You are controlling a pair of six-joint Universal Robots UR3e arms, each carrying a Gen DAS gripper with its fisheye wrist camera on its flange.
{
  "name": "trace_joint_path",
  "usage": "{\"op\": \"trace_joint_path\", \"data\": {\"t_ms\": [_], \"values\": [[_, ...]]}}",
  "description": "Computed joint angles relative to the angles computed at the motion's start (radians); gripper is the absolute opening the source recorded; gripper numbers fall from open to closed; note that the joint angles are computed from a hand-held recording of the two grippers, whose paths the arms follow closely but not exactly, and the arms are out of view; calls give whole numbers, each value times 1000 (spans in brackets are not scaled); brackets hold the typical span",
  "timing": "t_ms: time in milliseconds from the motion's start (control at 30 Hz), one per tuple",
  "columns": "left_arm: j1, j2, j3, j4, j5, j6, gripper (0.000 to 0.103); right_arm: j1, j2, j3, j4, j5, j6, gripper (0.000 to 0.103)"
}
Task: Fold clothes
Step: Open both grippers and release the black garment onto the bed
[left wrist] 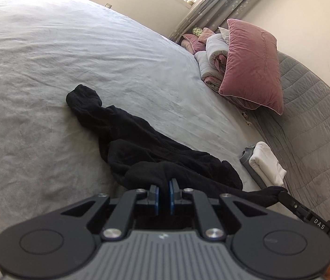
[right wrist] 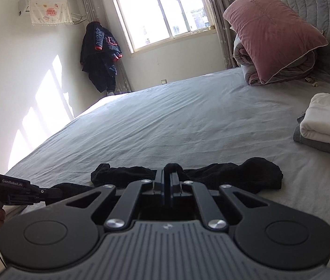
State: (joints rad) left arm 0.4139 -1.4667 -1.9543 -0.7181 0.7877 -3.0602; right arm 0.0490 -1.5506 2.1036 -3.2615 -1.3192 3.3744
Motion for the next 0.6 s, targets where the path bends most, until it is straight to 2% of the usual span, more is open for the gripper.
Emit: {"op": "trace_joint_path", "data": {"t_ms": [200,367,467,600], "values": [[96,219,-193,-140,-56,128,8,45,-148,139,41,-54,43,6],[179,438,-365,-216,-48,171,8,141,-229,242,50,-145,70,6],[262,592,-441,-367,-78,237,8,214,-240,291,31,-220,89,6],[390,817,-467,-719,-114,415,8,284,-244,360,-4,-282,119,6]]}}
